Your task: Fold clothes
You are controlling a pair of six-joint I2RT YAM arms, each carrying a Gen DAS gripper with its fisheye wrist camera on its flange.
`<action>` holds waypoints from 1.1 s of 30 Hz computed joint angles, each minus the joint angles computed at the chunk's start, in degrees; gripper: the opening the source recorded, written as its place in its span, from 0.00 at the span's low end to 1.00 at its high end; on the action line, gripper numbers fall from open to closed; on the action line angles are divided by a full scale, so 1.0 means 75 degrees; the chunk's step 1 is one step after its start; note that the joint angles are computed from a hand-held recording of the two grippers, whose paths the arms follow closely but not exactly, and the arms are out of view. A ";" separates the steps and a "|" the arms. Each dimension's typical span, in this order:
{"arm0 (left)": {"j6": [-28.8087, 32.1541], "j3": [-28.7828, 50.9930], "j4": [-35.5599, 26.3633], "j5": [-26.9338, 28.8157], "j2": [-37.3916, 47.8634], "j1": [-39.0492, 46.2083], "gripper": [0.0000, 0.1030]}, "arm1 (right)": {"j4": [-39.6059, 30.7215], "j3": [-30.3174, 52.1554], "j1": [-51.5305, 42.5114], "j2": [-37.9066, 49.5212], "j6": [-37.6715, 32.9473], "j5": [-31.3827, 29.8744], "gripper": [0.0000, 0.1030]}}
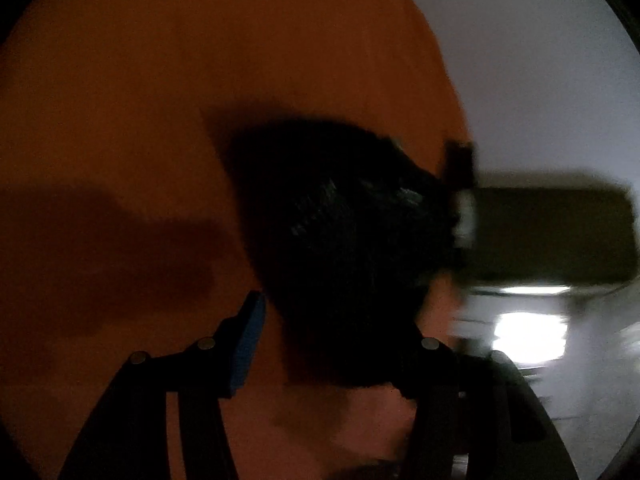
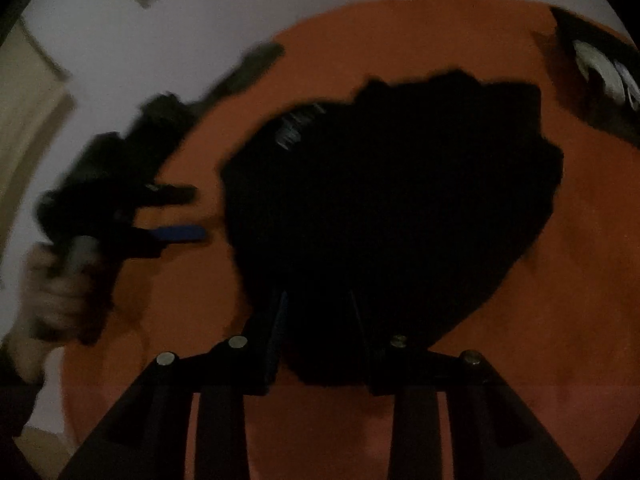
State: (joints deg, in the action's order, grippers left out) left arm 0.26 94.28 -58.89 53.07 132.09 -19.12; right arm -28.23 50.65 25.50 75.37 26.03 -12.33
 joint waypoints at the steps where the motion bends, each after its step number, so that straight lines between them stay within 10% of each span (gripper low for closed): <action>1: -0.0156 -0.0105 0.0009 0.0078 0.0066 -0.0068 0.55 | 0.0089 -0.0091 -0.0022 0.0129 0.0106 0.0038 0.19; 5: -0.1061 -0.0943 0.1481 -0.0404 -0.0146 -0.0436 0.50 | 0.0103 -0.0095 0.0061 0.0268 0.0061 0.0219 0.10; 6: -0.1364 -0.0986 0.1741 -0.0407 -0.0193 -0.0405 0.25 | 0.0153 -0.0009 0.0180 0.0403 0.0077 0.0315 0.10; 7: -0.1644 -0.0969 0.1912 -0.0422 -0.0220 -0.0361 0.22 | 0.0064 0.0242 0.0153 0.0597 -0.0089 0.0360 0.10; 16: -0.2961 -0.0823 0.3432 -0.1515 -0.0587 0.0440 0.22 | 0.0726 -0.0068 -0.0125 0.1160 -0.0248 0.0267 0.00; 27: -0.0134 -0.0944 0.0964 -0.0452 -0.1255 0.0312 0.48 | -0.0039 0.0955 0.0467 0.0413 -0.0004 0.0534 0.00; 33: -0.0922 -0.0646 0.1869 -0.1852 -0.0860 -0.0569 0.44 | 0.0432 0.1779 0.0941 0.1936 -0.0347 0.0192 0.00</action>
State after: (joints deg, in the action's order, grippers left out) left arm -6.66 89.44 -44.87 39.18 125.64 -23.38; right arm -25.00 63.99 32.56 89.90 23.42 -10.89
